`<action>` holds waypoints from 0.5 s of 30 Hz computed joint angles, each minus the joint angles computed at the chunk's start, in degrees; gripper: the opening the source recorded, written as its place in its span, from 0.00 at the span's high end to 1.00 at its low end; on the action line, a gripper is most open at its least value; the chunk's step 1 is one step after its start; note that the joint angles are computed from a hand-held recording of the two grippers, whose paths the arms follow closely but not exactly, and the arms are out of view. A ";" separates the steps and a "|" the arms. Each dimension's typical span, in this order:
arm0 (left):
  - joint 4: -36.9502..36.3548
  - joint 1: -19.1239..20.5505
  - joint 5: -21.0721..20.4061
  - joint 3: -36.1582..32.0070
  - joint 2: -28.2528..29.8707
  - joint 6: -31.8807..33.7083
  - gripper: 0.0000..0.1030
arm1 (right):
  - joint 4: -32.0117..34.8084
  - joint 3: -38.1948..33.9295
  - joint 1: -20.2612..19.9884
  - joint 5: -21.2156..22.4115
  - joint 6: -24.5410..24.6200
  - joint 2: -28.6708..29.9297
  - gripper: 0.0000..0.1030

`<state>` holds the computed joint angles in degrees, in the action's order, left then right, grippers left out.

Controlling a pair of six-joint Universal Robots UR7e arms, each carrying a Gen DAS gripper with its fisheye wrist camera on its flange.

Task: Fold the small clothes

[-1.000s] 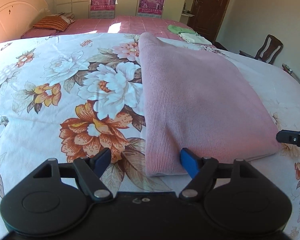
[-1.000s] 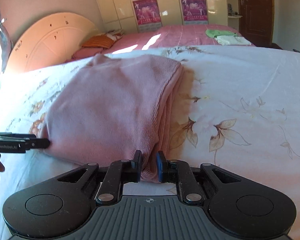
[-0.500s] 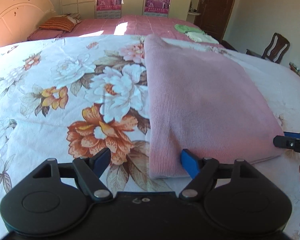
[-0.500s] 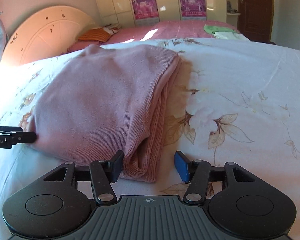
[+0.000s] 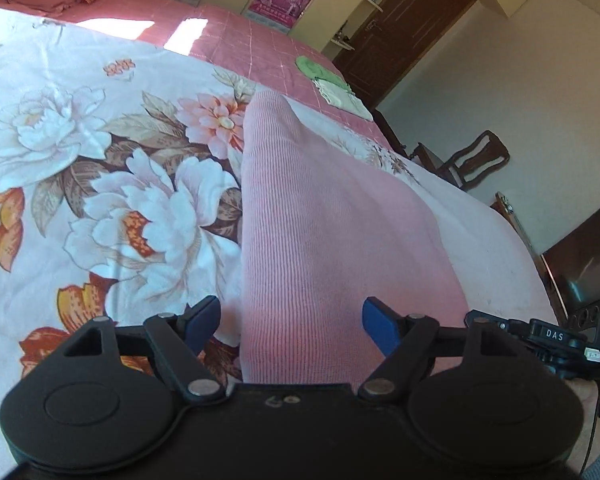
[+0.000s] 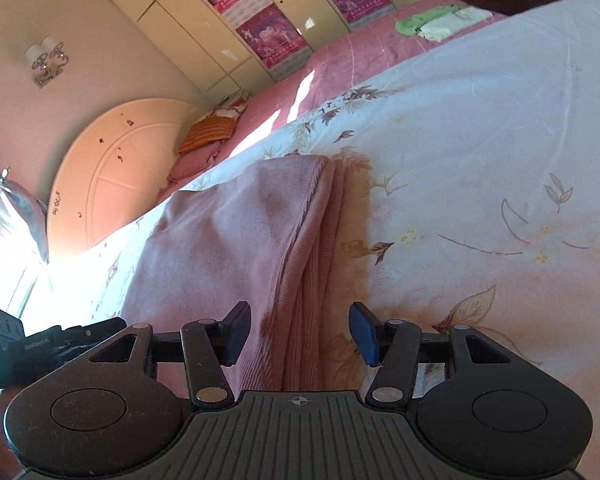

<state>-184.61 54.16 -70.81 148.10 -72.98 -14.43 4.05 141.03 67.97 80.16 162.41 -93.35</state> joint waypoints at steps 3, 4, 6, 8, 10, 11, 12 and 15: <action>-0.20 1.84 -2.07 -1.05 1.59 2.00 0.24 | 3.68 -1.49 -3.62 -4.98 -3.14 2.54 0.47; -0.06 2.37 -2.81 -1.45 1.88 2.48 0.24 | 4.94 -2.03 -4.59 -6.56 -4.07 3.68 0.47; 0.95 3.77 -4.63 -2.73 2.42 4.04 0.26 | 5.77 -2.63 -5.27 -8.19 -5.08 5.10 0.47; 2.49 4.57 -5.88 -4.21 3.17 5.45 0.28 | 6.34 -3.06 -6.06 -9.88 -5.19 6.02 0.47; 3.53 4.64 -6.26 -5.39 4.16 6.06 0.28 | 5.89 -3.05 -6.72 -11.31 -5.07 6.64 0.47; 3.87 4.24 -5.89 -5.86 4.77 6.01 0.27 | 5.47 -2.96 -6.89 -11.75 -4.94 6.75 0.48; 4.11 3.68 -5.18 -6.16 5.32 6.01 0.27 | 5.16 -2.88 -6.96 -11.96 -5.03 6.79 0.48; 4.23 1.08 -1.60 -6.38 6.91 5.91 0.28 | 3.79 -3.40 -4.71 -8.70 -4.87 6.94 0.66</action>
